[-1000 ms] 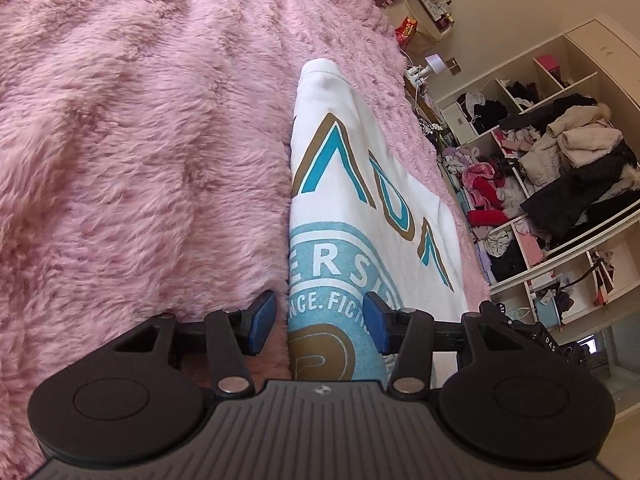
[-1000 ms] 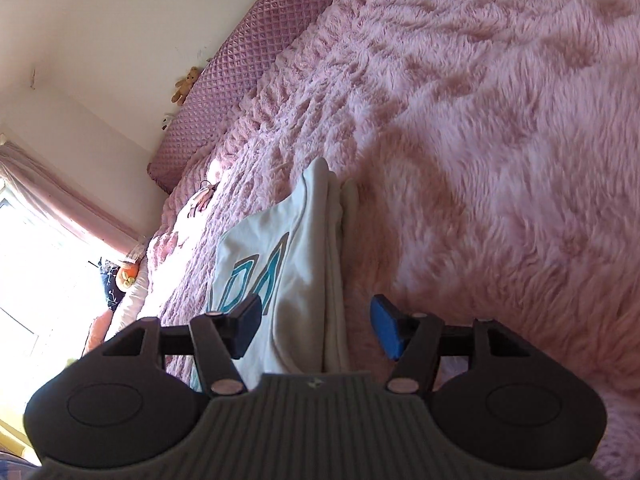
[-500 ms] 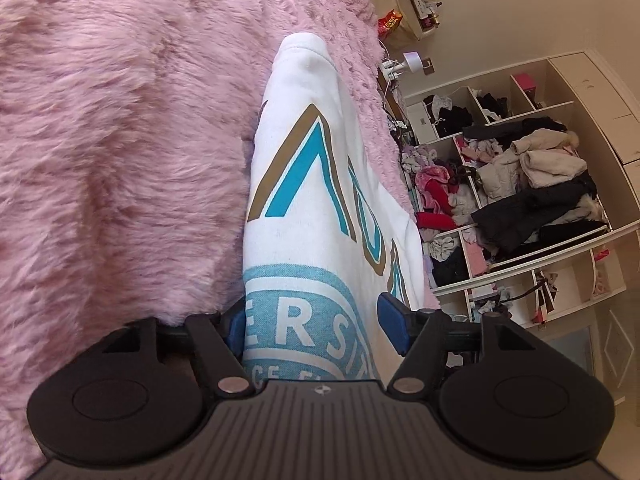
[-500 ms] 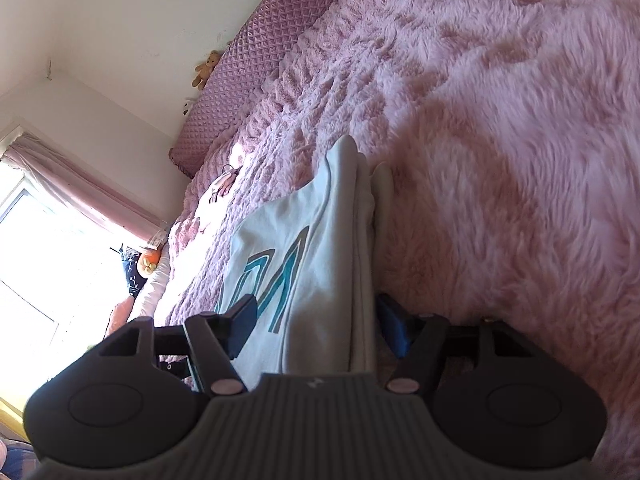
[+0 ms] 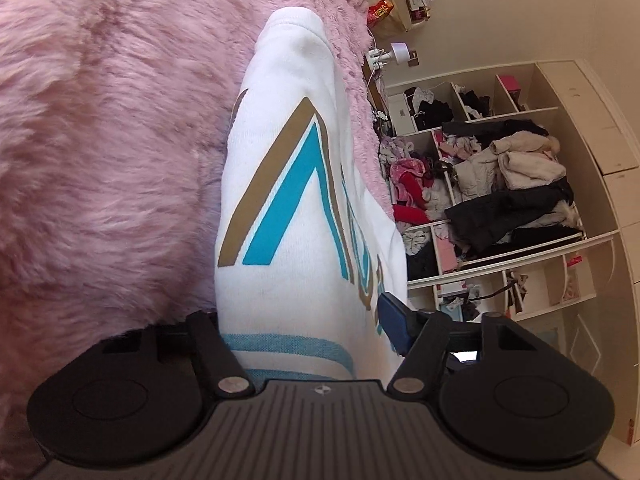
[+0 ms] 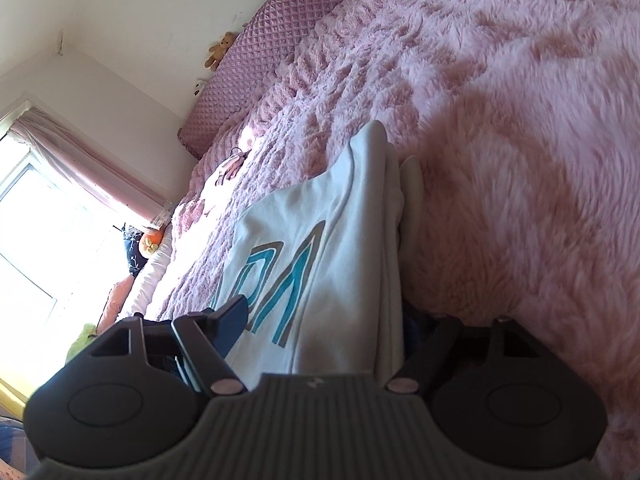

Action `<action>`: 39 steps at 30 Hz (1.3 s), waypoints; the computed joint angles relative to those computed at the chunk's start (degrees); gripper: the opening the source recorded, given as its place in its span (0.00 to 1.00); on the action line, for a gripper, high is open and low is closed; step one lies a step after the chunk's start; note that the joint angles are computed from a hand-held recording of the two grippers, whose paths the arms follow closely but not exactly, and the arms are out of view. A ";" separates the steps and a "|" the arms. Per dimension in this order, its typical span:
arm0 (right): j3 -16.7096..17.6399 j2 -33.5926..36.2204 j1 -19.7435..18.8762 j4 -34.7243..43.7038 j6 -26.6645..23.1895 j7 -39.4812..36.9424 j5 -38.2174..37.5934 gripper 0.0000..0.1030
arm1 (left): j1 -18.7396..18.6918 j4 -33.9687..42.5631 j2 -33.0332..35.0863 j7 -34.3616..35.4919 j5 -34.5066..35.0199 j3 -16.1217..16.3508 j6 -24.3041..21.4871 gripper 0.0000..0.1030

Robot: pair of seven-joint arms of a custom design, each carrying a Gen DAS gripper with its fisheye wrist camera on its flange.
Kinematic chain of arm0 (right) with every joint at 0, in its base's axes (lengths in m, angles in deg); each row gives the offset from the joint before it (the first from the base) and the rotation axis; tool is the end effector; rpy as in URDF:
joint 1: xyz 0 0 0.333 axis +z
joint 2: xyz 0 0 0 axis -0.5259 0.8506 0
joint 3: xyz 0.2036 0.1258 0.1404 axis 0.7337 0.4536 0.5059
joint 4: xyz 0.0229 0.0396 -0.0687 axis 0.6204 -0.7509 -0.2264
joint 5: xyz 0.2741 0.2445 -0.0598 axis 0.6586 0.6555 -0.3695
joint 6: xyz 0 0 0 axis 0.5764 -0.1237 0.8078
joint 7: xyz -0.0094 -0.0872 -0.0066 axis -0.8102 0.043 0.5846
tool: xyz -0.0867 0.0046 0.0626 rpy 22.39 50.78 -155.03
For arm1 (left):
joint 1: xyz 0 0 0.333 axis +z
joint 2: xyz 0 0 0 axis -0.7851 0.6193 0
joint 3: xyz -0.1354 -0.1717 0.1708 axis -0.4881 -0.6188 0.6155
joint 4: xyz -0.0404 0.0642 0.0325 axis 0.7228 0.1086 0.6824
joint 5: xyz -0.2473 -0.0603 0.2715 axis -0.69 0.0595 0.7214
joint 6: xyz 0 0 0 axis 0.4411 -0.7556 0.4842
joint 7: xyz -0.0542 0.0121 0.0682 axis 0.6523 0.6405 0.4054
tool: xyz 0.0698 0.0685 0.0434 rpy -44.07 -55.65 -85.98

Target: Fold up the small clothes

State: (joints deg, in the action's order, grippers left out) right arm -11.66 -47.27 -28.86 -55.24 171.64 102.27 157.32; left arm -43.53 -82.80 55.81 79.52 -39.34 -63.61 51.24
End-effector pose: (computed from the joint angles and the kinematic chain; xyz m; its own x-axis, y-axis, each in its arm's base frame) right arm 0.5997 0.0963 0.3966 0.3539 -0.5242 -0.7746 -0.8530 0.1589 -0.4972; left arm 0.5440 0.0287 0.3582 0.0775 -0.4436 0.8929 -0.7648 -0.6009 -0.2322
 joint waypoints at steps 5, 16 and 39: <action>-0.26 -0.97 0.87 -1.16 4.09 0.91 -2.89 0.29 | 0.10 -0.19 -0.39 -3.22 3.11 0.09 0.22 0.37; -0.01 -3.94 3.66 -2.67 11.35 2.98 -7.79 0.19 | -1.79 -1.28 -3.06 -6.76 4.45 -0.12 4.80 0.37; -1.41 -16.93 8.40 -5.55 10.59 13.45 -12.41 0.11 | -3.48 -8.64 -21.97 -9.90 8.87 5.04 1.90 0.34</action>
